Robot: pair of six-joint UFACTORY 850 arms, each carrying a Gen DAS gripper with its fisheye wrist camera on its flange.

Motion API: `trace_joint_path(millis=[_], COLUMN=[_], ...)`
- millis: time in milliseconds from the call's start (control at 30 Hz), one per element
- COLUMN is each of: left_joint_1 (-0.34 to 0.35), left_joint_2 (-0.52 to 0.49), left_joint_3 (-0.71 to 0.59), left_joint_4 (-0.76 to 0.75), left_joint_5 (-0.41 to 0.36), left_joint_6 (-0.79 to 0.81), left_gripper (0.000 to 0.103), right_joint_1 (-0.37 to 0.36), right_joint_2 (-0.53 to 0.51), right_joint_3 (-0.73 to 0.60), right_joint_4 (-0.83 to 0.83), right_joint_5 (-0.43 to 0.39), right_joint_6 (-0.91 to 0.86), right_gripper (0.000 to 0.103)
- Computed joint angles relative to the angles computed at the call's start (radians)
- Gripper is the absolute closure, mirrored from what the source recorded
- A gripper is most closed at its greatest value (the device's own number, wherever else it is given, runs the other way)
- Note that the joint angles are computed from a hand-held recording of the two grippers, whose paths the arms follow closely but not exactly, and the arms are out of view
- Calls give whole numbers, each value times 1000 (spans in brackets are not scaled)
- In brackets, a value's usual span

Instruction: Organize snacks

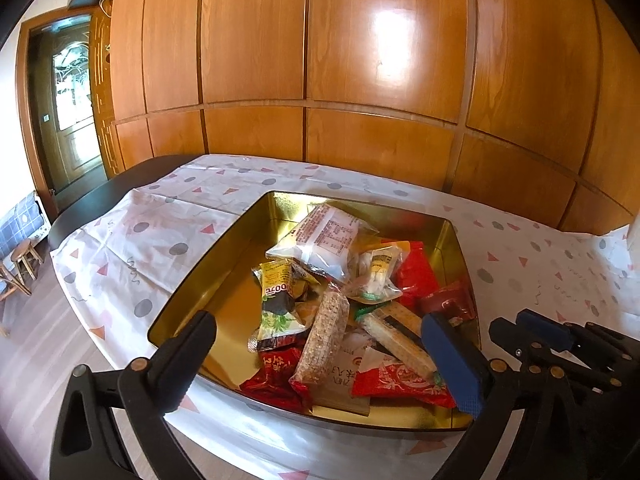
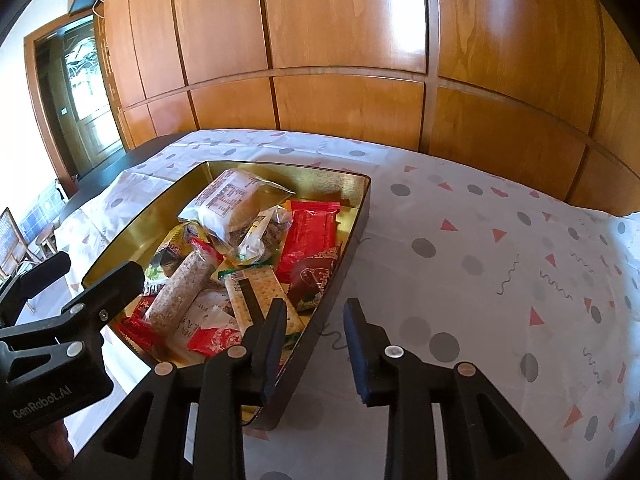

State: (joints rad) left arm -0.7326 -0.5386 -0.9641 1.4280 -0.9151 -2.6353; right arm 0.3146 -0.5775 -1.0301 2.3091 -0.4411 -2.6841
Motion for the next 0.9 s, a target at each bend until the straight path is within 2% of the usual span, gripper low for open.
trace_joint_path(millis=[500, 900], left_joint_1=[-2, 4], left_joint_2=[-4, -7], left_joint_3=[4, 1], left_joint_4=[-9, -39], left_joint_5=[-40, -37], left_joint_6=[-8, 1], left_gripper=[0, 0], right_joint_1=[5, 6], right_joint_2=[1, 0], right_joint_3=[7, 6], right_joint_4=[18, 16], right_joint_5=[-4, -6], right_joint_6=[-33, -33], right_gripper=[73, 73])
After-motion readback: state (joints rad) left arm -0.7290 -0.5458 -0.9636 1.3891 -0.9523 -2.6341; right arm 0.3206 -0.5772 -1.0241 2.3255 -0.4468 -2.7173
